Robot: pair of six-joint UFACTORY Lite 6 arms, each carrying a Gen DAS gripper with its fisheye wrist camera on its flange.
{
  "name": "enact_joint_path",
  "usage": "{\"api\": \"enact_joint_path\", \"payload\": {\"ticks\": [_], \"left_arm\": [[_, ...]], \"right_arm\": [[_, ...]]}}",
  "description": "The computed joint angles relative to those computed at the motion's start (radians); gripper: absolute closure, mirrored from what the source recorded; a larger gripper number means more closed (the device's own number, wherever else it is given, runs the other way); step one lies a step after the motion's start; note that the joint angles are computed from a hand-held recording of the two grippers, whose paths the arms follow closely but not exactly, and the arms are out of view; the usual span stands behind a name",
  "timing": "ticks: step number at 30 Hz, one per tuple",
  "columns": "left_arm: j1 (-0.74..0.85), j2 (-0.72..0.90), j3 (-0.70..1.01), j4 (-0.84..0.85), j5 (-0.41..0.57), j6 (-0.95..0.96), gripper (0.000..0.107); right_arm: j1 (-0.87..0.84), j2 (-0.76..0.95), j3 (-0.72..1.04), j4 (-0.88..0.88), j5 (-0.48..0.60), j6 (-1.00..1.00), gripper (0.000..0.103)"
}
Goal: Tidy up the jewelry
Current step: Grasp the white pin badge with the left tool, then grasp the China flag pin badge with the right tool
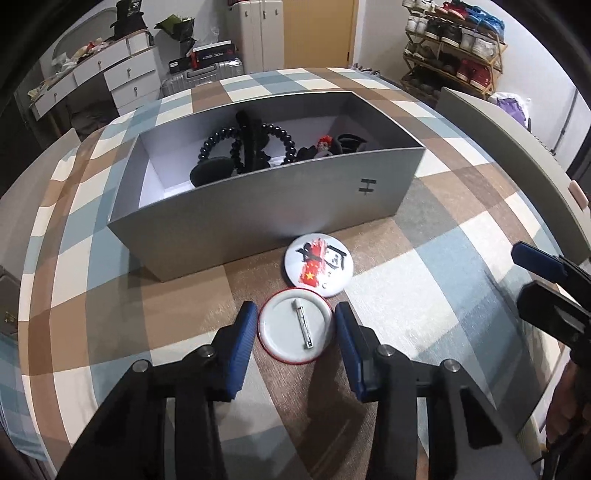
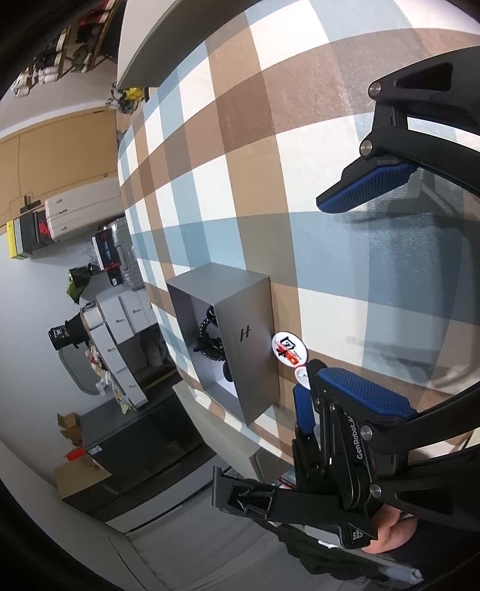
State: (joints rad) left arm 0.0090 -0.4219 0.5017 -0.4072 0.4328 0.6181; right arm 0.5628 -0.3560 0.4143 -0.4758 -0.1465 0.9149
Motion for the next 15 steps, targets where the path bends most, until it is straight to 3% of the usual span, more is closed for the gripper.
{"api": "enact_joint_path", "payload": {"ticks": [6, 13, 15], "left_arm": [[0.062, -0.042, -0.009, -0.070, 0.066, 0.078, 0.070], [0.215, -0.127, -0.024, -0.185, 0.148, 0.258, 0.070], [0.268, -0.149, -0.035, -0.203, 0.167, 0.299, 0.070]], "right_arm": [[0.025, 0.028, 0.024, 0.099, 0.015, -0.082, 0.017], [0.105, 0.148, 0.115, 0.497, 0.030, -0.476, 0.017], [0.120, 0.203, 0.167, 0.508, 0.037, -0.500, 0.017]]}}
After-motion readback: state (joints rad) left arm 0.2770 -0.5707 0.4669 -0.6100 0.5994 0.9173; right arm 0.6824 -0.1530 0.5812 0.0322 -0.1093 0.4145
